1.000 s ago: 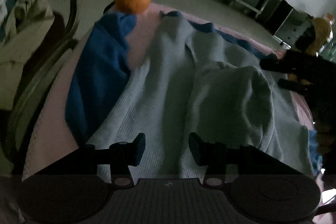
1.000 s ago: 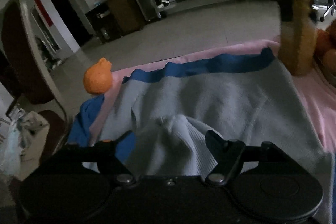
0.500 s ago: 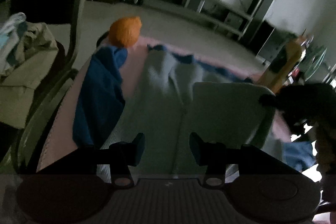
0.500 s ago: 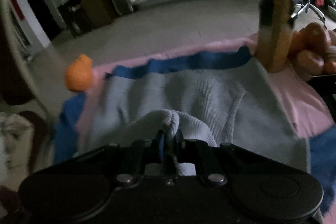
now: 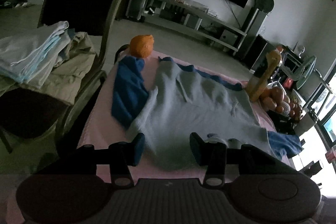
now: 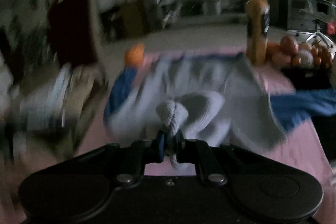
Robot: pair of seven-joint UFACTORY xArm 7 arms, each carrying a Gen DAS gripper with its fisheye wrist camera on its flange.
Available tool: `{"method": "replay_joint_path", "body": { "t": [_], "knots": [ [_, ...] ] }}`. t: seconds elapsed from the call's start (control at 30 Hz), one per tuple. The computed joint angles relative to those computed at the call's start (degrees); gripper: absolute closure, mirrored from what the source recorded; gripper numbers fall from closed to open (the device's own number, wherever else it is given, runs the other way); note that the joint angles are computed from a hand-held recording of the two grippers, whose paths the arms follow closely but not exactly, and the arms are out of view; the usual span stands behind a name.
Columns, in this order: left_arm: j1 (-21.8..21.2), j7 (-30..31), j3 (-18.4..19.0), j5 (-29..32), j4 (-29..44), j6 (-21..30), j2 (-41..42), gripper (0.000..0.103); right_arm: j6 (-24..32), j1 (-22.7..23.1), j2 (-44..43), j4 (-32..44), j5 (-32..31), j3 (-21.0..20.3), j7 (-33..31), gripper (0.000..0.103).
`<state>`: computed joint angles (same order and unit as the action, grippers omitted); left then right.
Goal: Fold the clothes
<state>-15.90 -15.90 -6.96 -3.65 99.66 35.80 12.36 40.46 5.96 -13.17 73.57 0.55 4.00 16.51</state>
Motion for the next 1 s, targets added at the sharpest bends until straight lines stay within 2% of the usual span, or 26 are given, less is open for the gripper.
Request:
{"method": "replay_joint_path", "body": {
  "t": [0.1, 0.13, 0.17, 0.2, 0.27, 0.37, 0.43, 0.53, 0.7, 0.73, 0.8, 0.83, 0.9, 0.93, 0.97, 1.0],
  "knots": [
    [0.28, 1.64, -0.40, -0.87, -1.31, 0.82, -1.13, 0.057, 11.36, 3.18, -5.25, -4.60, 5.80, -1.10, -6.68, 0.090],
    [0.27, 2.23, -0.60, -1.28, -1.06, 1.26, -1.02, 0.057, 14.11, 4.81, -6.27, -5.17, 7.69, -2.55, -9.05, 0.089],
    [0.22, 2.82, -0.79, -1.70, -0.77, 1.70, -0.86, 0.057, 14.47, 4.04, -7.34, -5.57, 8.93, -2.17, -10.44, 0.085],
    [0.07, 3.35, -1.01, -2.04, -0.32, 2.13, -0.51, 0.057, 12.63, 3.25, -7.69, -5.34, 8.01, -1.78, -10.16, 0.080],
    [-0.47, 4.18, -1.36, -2.27, 1.05, 3.29, 0.64, 0.053, 8.83, 1.78, -7.88, -4.66, 6.10, -1.21, -9.35, 0.048],
    [-0.70, 7.29, -2.52, -4.98, 2.83, 5.82, 2.91, 0.043, 2.53, -0.82, -4.05, -2.19, 3.62, -0.92, -5.39, 0.041],
    [-0.30, 8.89, -3.56, -8.95, 4.47, 9.16, 5.39, 0.043, -0.56, -1.68, -0.63, -2.26, 5.94, -2.28, -2.46, 0.040],
    [-0.51, 7.88, -3.94, -12.43, 6.93, 13.28, 9.10, 0.045, -4.42, -2.97, 5.39, -0.88, 10.16, -4.11, 1.42, 0.041],
    [-3.08, 5.17, -2.72, -9.28, 16.51, 17.47, 17.33, 0.046, -11.13, -4.82, 9.99, -4.81, 16.83, -5.15, 5.33, 0.043],
    [-3.56, 5.20, -2.67, -8.60, 19.87, 18.99, 19.70, 0.048, -11.49, -5.09, 10.23, -5.46, 17.48, -5.17, 5.51, 0.047],
    [-4.85, 5.15, -2.36, -7.01, 27.67, 22.90, 24.95, 0.055, -12.12, -5.60, 10.91, -6.45, 18.96, -5.27, 5.62, 0.054],
    [-5.33, 5.21, -2.32, -6.65, 30.91, 24.49, 27.11, 0.062, -12.18, -5.85, 11.75, -6.05, 20.28, -5.41, 4.90, 0.059],
    [-5.87, 6.22, -2.53, -6.61, 34.53, 26.26, 29.88, 0.066, -12.16, -6.35, 13.57, -5.06, 22.70, -5.35, 2.62, 0.065],
    [-6.02, 6.85, -2.47, -6.58, 34.02, 26.04, 29.89, 0.074, -12.11, -6.55, 14.13, -4.84, 23.89, -5.13, 1.10, 0.066],
    [-6.17, 7.48, -2.44, -6.53, 33.45, 25.79, 29.87, 0.093, -12.03, -6.76, 14.70, -4.60, 25.06, -4.91, -0.40, 0.066],
    [-6.28, 8.09, -2.37, -6.45, 32.01, 24.90, 29.26, 0.099, -11.82, -6.97, 15.28, -4.35, 26.35, -4.68, -1.93, 0.067]
  ]
}}
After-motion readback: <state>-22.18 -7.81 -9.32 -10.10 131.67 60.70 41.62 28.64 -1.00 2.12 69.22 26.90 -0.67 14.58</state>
